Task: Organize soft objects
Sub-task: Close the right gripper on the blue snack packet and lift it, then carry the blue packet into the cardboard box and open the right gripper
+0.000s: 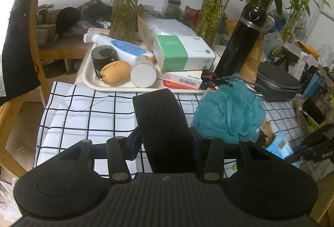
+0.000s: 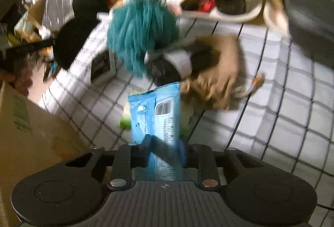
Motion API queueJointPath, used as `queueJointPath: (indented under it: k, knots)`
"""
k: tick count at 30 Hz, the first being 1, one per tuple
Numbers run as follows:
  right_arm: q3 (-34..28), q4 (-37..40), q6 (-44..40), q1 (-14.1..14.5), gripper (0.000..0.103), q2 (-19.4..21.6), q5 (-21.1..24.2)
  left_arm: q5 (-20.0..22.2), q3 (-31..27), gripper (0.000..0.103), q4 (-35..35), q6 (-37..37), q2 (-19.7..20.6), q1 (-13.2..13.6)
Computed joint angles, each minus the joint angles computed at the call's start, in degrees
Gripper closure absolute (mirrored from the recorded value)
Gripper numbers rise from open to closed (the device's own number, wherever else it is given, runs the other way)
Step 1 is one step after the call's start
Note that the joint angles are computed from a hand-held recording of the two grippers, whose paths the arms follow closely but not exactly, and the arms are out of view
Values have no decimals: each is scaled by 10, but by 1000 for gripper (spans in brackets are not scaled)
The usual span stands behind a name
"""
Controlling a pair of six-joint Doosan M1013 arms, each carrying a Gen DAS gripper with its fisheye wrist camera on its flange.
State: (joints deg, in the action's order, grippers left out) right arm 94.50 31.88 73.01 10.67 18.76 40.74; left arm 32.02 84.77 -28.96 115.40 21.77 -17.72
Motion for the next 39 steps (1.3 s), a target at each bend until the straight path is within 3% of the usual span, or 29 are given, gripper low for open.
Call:
queueJointPath:
  k: [4,11,16,20,28,31,33,39]
  knots:
    - [20,19,-11,1,87,-19,-59,-1,0,57,0,-2,0,0]
    - [47,3,13,4,89,-51,-139,-17,7,57,-18,20,-6,-1]
    - [56,-160,187,17,89,-67,-206,-26,12,57,-20,23,-11,0]
    - [58,-290,310,29,89,-77,-231,-39,19,57,-34,27,-18,2]
    - [65,-548,554,57,89,-92,-232,-77,38,57,-78,56,-37,1]
    - [77,-653,666,63,89,-105,-241,-104,46,57,-76,77,-45,-4]
    - [85,-723,744,67,89,-115,-246,-123,49,57,-35,52,-52,-8]
    - [108,-862,916,73,89,-141,-267,-132,66,57,-131,137,-77,-8]
